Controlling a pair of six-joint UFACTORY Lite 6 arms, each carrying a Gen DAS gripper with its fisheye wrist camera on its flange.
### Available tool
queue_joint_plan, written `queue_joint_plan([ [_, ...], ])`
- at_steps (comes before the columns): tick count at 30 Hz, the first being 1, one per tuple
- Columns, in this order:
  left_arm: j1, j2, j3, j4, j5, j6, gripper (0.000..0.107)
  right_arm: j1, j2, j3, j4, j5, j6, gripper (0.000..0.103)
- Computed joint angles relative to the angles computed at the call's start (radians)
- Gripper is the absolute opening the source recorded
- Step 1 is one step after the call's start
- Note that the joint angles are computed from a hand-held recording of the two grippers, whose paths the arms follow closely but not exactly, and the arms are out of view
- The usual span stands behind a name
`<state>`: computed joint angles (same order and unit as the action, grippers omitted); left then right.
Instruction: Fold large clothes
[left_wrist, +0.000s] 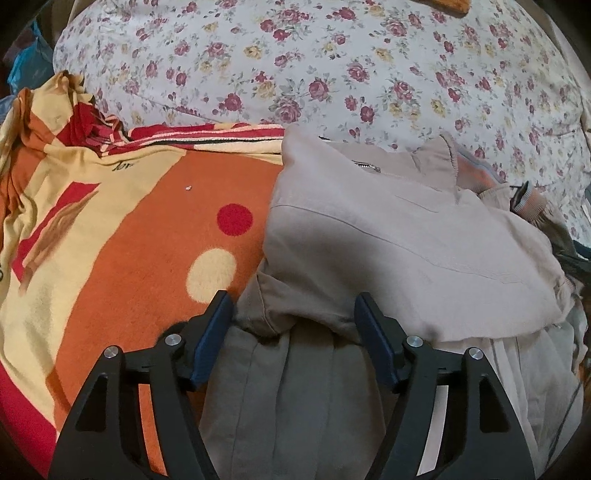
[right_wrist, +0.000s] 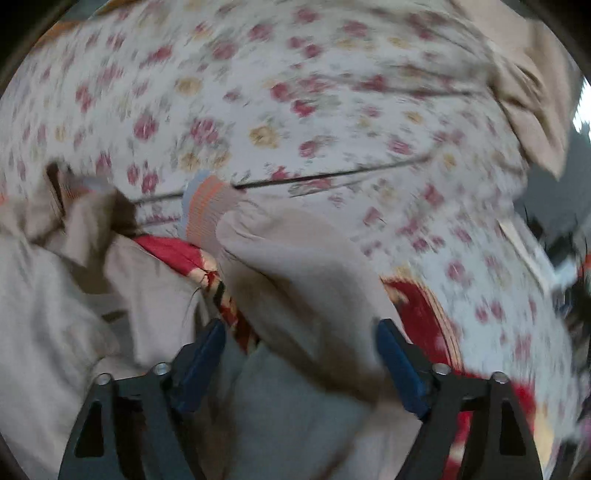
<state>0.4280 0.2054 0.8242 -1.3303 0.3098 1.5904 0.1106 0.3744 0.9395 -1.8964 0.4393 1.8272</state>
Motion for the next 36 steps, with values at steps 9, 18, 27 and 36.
queue_joint_plan([
  [9, -0.013, 0.019, 0.016, 0.004, -0.01, -0.008, 0.071, -0.3, -0.005, 0.156, 0.137, -0.461, -0.069, 0.009],
  [18, 0.038, -0.004, 0.022, 0.019, 0.065, -0.023, 0.071, -0.729, -0.493, -0.02, 0.059, -1.325, 0.035, 0.008],
  [27, 0.146, -0.104, 0.001, 0.01, 0.229, 0.0, 0.071, -0.415, -0.825, -0.03, -0.102, -1.433, 0.302, 0.008],
  [36, 0.252, -0.031, 0.117, 0.109, 0.48, -0.116, 0.071, 0.257, -0.531, 0.197, -0.369, -1.12, 0.569, 0.008],
])
